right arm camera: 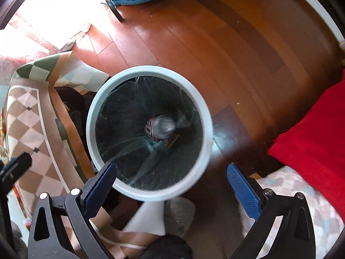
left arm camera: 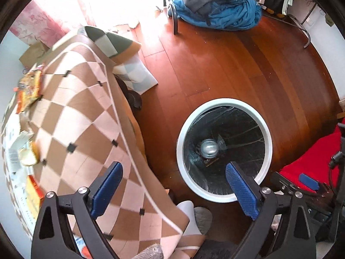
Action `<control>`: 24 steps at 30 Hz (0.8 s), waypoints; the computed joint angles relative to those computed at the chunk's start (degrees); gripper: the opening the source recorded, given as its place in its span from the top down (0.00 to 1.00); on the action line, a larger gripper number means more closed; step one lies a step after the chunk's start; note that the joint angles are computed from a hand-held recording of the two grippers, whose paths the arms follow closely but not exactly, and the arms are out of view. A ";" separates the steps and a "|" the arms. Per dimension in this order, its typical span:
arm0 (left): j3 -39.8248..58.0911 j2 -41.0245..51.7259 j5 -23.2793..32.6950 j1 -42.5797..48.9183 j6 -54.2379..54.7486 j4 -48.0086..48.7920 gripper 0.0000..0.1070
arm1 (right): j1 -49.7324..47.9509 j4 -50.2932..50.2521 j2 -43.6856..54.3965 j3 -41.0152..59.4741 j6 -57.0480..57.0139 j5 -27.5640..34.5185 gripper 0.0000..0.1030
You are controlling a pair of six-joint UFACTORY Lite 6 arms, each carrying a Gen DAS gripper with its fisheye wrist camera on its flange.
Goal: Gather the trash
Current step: 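Move both tools back over the table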
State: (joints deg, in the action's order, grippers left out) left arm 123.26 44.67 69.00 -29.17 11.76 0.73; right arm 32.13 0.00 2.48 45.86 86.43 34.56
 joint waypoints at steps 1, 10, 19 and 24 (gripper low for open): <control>-1.66 -1.76 -0.28 0.07 0.24 0.09 0.09 | 1.66 -1.20 -1.12 0.93 2.26 2.68 0.00; -11.74 -14.77 -1.63 1.02 3.02 -0.86 0.09 | 13.73 -8.09 -5.43 10.67 15.55 21.14 0.00; -11.21 -22.39 3.03 3.97 7.00 -4.59 0.09 | 21.94 -13.13 -3.06 28.64 22.32 38.87 0.00; -4.36 -23.67 8.70 7.25 9.45 -7.95 0.09 | 26.33 -16.03 0.13 39.92 25.47 47.96 0.00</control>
